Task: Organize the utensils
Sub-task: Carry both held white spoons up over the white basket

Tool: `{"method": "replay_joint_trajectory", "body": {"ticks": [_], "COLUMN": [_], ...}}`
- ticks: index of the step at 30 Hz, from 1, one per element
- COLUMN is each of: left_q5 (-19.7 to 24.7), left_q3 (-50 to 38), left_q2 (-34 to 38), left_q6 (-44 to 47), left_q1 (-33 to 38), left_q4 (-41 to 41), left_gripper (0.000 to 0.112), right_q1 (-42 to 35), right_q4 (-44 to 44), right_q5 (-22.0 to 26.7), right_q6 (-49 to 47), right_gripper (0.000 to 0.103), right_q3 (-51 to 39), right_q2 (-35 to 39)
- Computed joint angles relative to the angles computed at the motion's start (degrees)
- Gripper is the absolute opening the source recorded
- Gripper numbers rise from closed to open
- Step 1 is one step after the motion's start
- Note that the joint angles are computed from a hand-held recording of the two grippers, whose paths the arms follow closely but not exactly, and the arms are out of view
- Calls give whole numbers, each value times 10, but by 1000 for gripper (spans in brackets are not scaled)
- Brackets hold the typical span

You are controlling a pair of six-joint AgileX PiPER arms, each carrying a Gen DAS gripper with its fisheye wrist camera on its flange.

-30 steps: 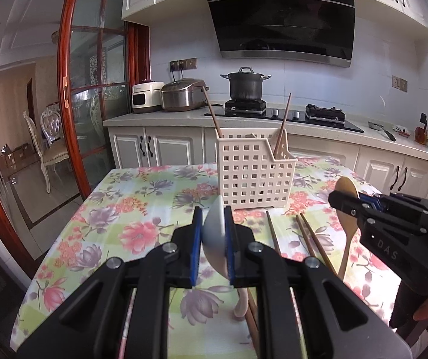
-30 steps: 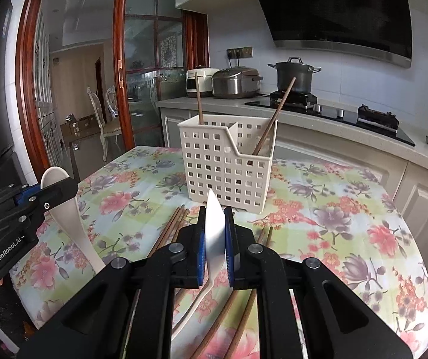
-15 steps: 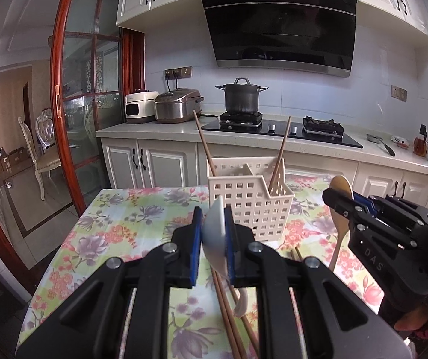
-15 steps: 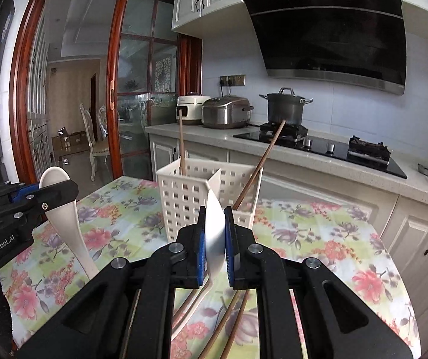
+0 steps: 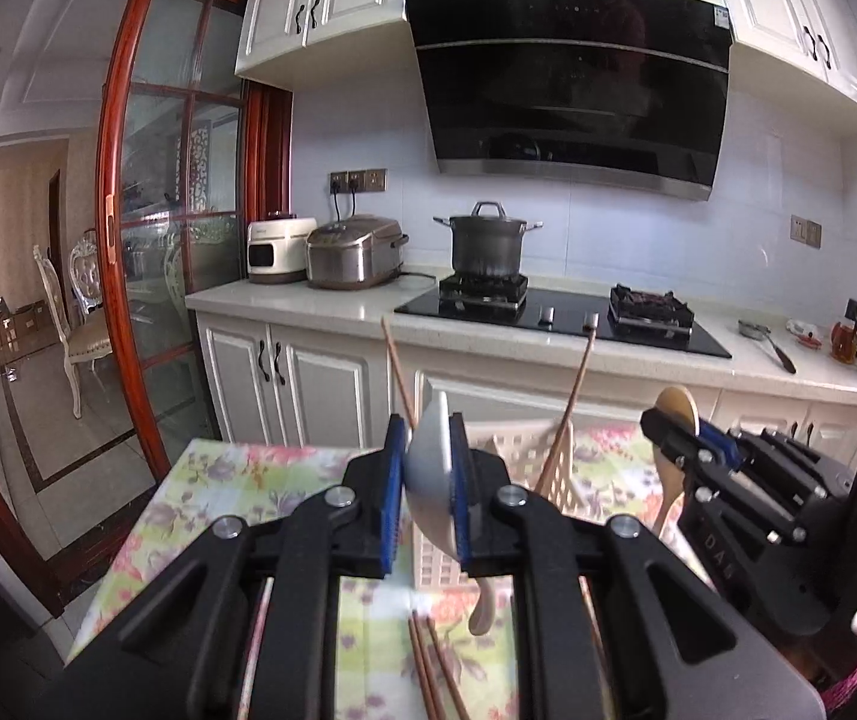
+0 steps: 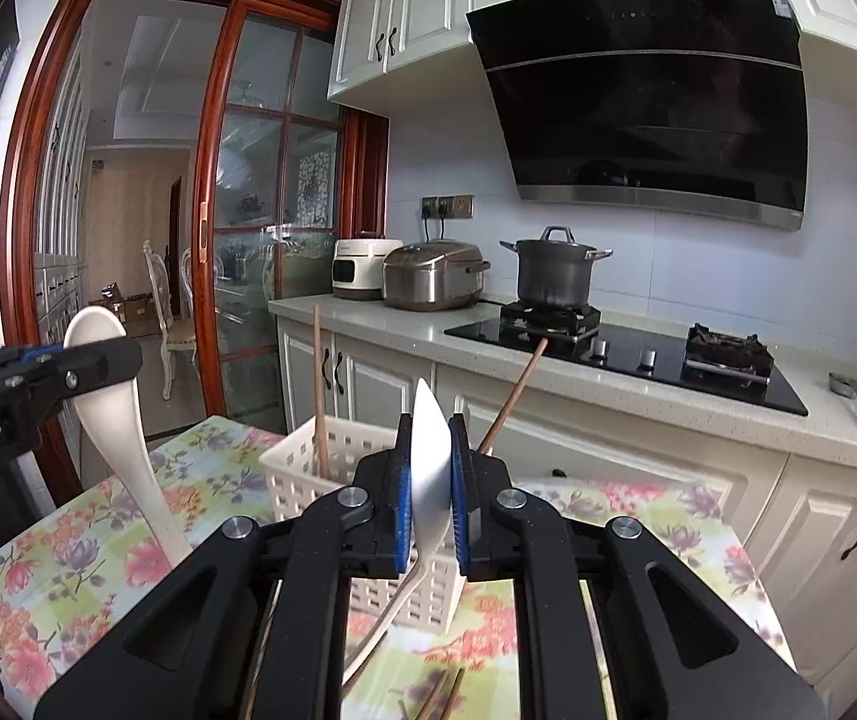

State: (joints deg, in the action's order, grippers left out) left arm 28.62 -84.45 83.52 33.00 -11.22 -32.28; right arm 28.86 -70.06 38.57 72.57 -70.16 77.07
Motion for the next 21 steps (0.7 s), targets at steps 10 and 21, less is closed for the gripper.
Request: {"method": "replay_joint_trajectory", "body": {"ticks": [10,21], "left_q5": [12,70], "left_q3": [-202,-383], "left_q2": [126,278], "left_q6": [-145,-237], "left_q1": [-42,-54], "left_q4": [128,193], "left_gripper": [14,14], "right_q1": [-82,-129], "right_q4": [-9,-58], "right_q5": [-61,-91], "right_q6": [-18,20], "right_gripper": [11,11], "right_q3": [-99,-186], "right_q2": [86,196]}}
